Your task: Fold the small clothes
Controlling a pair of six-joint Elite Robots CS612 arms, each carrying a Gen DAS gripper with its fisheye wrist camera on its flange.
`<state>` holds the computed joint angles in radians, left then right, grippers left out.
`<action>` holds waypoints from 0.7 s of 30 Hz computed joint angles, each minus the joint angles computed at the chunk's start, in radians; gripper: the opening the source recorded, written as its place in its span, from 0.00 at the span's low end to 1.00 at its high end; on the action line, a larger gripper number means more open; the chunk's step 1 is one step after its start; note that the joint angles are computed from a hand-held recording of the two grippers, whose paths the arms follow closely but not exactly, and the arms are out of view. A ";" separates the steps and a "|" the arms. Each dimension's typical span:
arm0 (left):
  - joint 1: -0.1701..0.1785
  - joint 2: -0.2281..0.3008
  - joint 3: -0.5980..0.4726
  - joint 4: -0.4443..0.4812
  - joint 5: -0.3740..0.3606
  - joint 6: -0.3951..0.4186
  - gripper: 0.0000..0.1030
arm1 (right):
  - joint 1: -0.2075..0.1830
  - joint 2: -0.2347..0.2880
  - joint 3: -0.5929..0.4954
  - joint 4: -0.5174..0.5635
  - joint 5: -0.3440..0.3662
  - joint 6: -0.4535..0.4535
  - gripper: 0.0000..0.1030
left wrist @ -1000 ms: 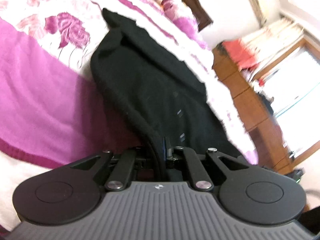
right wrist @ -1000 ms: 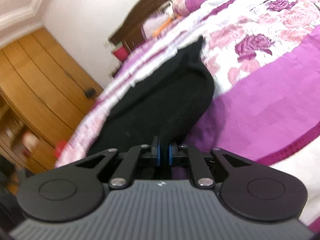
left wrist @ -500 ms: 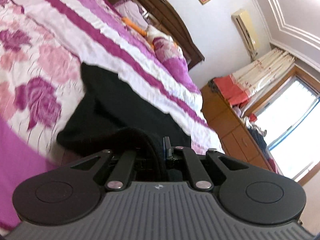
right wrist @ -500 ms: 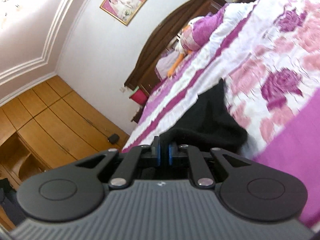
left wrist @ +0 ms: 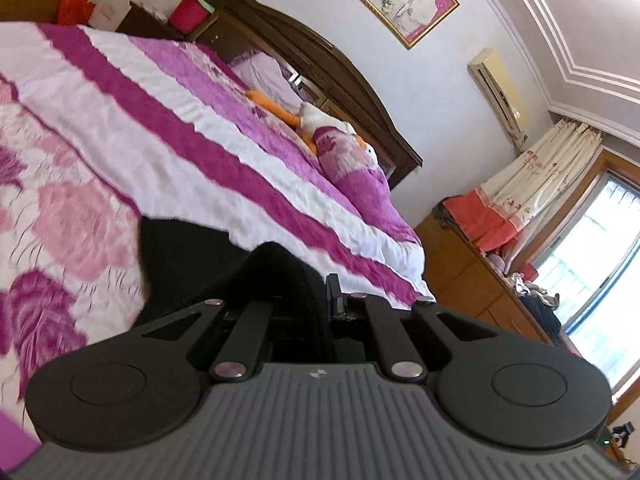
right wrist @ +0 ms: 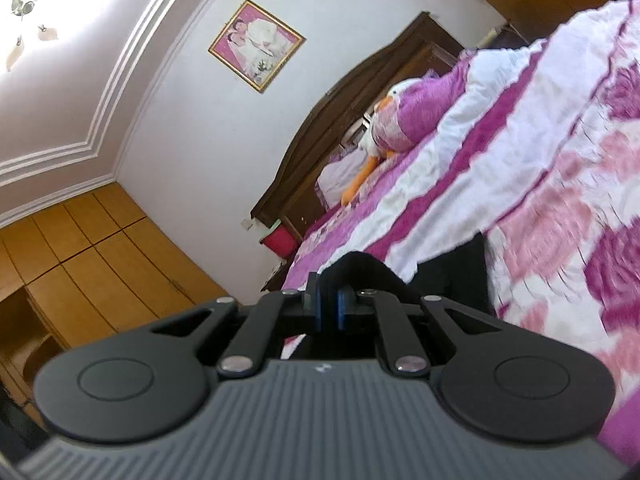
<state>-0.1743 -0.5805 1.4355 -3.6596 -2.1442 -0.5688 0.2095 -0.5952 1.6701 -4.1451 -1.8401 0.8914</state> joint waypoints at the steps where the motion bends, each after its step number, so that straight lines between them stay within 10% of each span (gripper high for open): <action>1: -0.003 0.006 -0.016 0.009 0.008 -0.001 0.07 | -0.003 0.003 -0.012 0.008 -0.003 -0.013 0.10; 21: -0.051 0.202 -0.354 0.411 0.226 0.185 0.07 | -0.051 0.102 -0.218 0.377 -0.060 -0.072 0.10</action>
<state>-0.2256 -0.3785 1.0812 -3.2488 -1.9187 -0.3842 0.1585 -0.4927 1.4520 -3.7682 -1.9005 0.8189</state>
